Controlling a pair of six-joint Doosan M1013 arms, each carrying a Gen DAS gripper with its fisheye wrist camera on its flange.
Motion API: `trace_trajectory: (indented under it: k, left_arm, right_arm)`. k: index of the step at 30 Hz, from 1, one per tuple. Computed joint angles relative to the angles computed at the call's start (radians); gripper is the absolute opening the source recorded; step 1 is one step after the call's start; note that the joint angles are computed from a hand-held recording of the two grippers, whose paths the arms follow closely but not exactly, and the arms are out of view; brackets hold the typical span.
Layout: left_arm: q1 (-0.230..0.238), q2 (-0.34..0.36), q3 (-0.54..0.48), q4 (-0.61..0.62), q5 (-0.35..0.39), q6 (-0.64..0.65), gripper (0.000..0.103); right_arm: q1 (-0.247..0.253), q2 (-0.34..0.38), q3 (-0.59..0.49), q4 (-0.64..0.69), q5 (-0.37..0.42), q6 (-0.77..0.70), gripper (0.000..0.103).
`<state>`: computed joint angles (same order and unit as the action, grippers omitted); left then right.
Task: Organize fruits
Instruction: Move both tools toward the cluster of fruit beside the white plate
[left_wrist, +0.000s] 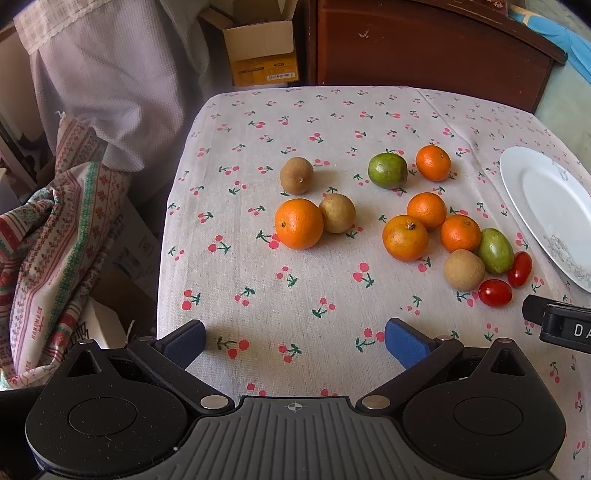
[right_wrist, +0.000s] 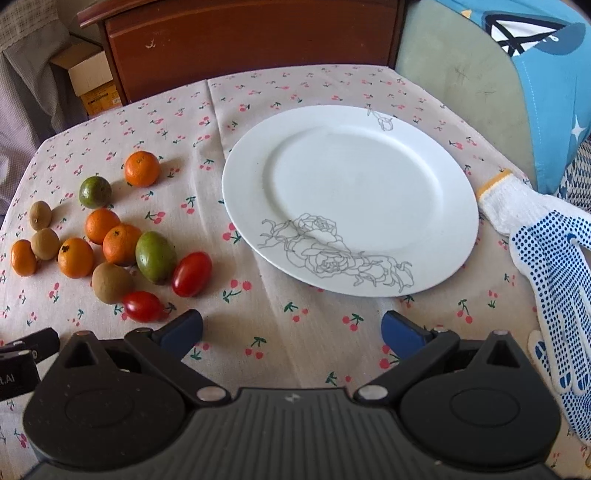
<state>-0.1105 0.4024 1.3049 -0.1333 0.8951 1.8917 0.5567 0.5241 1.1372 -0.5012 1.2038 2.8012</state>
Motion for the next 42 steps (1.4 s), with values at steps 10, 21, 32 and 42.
trace_trajectory:
  k: [10,21,32,42]
  left_arm:
    - [0.002,0.01,-0.024,-0.005,-0.001,-0.032,0.103]
    - [-0.002,0.015,-0.031,-0.014,0.005,-0.032,0.103]
    - [-0.008,0.007,-0.02,-0.002,-0.024,-0.027,0.103]
    - [-0.007,0.006,-0.019,-0.015,-0.023,-0.021,0.103]
  right_arm:
    - [-0.01,-0.024,0.018,0.091,-0.085,0.015,0.102]
    - [-0.001,-0.017,0.01,0.054,-0.107,0.011,0.102]
    - [0.004,-0.013,0.007,0.035,-0.121,-0.002,0.102]
    - [0.007,-0.015,0.011,0.026,-0.135,-0.009,0.102]
